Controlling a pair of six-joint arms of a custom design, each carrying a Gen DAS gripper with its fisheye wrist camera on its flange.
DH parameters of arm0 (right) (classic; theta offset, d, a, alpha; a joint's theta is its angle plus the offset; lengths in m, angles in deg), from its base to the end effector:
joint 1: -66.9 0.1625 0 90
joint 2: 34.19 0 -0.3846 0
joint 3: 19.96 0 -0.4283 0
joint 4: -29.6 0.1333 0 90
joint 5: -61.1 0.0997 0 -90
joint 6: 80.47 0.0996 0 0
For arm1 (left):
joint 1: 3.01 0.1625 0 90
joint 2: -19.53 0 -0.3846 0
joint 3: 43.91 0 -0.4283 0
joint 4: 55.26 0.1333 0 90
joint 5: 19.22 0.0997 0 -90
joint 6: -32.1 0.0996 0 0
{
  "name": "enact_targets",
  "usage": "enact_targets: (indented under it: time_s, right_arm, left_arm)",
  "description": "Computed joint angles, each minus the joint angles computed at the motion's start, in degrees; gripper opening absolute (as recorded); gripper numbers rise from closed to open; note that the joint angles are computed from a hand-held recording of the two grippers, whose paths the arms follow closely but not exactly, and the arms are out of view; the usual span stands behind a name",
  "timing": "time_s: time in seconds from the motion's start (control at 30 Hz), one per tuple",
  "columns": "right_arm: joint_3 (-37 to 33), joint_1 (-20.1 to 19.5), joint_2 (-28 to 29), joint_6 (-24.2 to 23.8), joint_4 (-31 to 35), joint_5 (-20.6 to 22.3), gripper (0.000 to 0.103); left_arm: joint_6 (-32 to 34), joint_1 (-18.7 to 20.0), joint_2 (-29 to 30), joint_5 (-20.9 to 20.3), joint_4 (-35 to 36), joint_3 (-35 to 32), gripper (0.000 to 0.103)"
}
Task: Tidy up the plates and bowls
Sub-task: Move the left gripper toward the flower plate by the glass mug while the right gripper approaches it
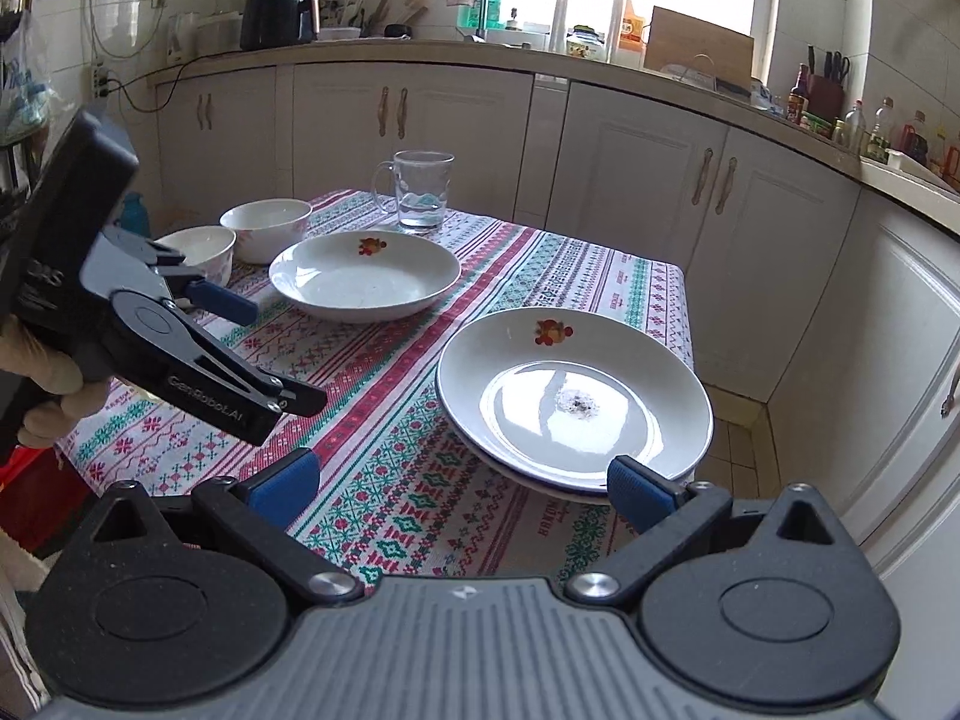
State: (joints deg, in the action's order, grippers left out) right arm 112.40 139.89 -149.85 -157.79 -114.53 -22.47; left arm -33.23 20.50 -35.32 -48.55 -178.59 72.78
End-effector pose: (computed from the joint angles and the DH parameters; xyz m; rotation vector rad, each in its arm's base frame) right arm 0.0261 -0.4085 0.3681 1.3723 -2.2618 0.7182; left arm -0.3596 -0.3965 0.0089 0.3370 2.1190 -0.9137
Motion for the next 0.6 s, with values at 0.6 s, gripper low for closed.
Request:
enact_targets:
  time_s: [0.6]
  right_arm:
    - [-6.22,7.93,9.72,-1.14,0.2,-10.14,0.103]
  left_arm:
    - [-2.06,5.55,0.7,5.49,-9.24,2.84,0.103]
